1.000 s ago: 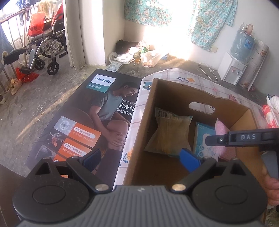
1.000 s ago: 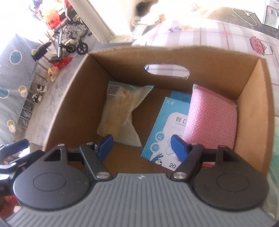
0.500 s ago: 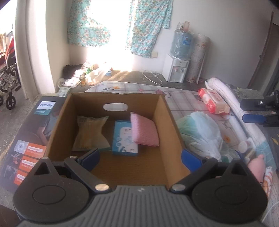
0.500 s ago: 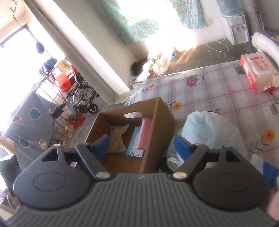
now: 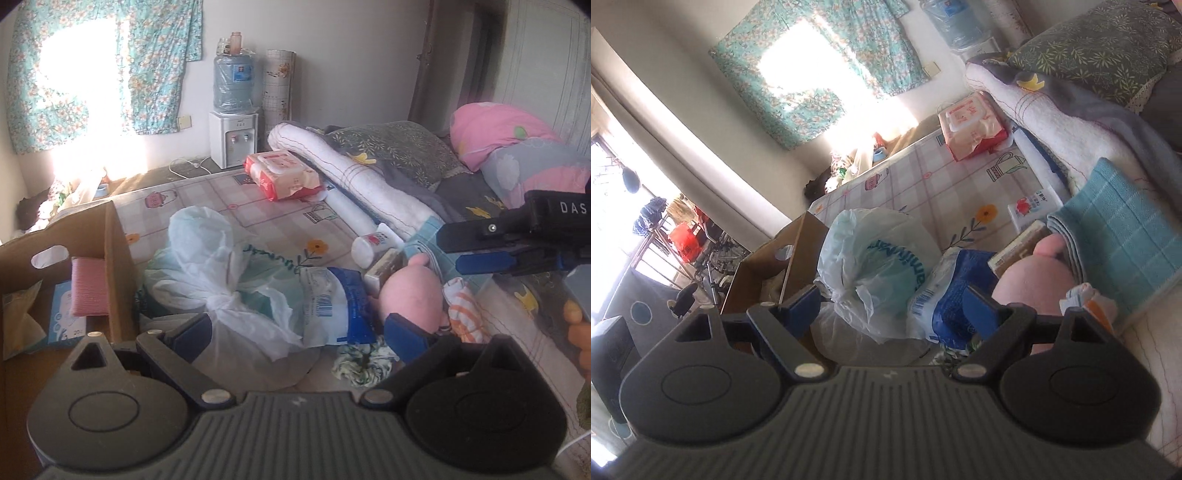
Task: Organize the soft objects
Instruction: 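Move the right tool to the blue-and-white wrapped pack on the bed, then close the right gripper on the blue-and-white pack and lift it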
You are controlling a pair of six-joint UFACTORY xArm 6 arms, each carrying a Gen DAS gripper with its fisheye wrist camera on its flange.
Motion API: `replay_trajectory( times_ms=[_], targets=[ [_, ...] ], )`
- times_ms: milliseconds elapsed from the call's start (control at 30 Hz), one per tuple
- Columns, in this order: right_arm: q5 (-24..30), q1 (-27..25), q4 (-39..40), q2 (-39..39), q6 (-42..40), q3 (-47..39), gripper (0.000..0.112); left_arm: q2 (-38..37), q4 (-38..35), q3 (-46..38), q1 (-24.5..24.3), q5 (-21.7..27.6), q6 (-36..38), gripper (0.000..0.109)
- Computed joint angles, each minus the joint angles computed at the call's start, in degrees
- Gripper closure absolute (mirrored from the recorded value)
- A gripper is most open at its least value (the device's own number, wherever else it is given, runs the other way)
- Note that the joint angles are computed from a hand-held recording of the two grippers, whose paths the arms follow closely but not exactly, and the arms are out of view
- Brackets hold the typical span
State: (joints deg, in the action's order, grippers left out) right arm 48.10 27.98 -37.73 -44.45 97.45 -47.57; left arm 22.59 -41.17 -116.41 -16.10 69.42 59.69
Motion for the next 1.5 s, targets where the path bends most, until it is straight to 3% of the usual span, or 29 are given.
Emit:
replay_trajectory(
  times_ms=[200, 400, 567, 733, 1000, 1300, 1400, 1500],
  targets=[
    [-11.1, -7.66, 10.41, 2.02, -6.99, 4.48, 0.032, -3.12, 3.3, 9.02, -5.45, -7.23, 1.49, 0.008],
    [-18.1, -14.57, 27.57, 8.42, -20.73, 5.47, 0.058, -2.5, 9.8, 11.64, -9.98, -13.8, 1.05, 0.009],
    [-16.84, -16.82, 36.55, 13.66, -30.17, 2.79, 0.065, -0.04, 14.71, 10.13, -11.82, -15.63, -1.82, 0.01],
    [-13.61, -17.85, 38.53, 16.53, -33.95, -0.52, 0.065, 0.76, 16.72, 10.37, -12.74, -16.43, -1.72, 0.012],
    [-9.21, -19.23, 42.0, 17.03, -37.9, -2.52, 0.066, 4.39, 17.9, 6.22, -13.21, -12.13, -2.12, 0.023],
    [-14.56, -19.4, 41.21, 14.08, -34.73, 1.66, 0.066, 6.12, 16.2, 5.11, -13.15, -12.67, -2.52, 0.031],
    [-17.35, -19.41, 41.47, 12.31, -33.23, 3.99, 0.066, 7.77, 14.89, 1.59, -12.29, -9.62, -4.11, 0.036],
    [-19.87, -19.33, 41.42, 10.64, -31.57, 6.05, 0.065, 11.49, 12.84, -6.15, -10.96, -3.25, -7.14, 0.043]
  ],
)
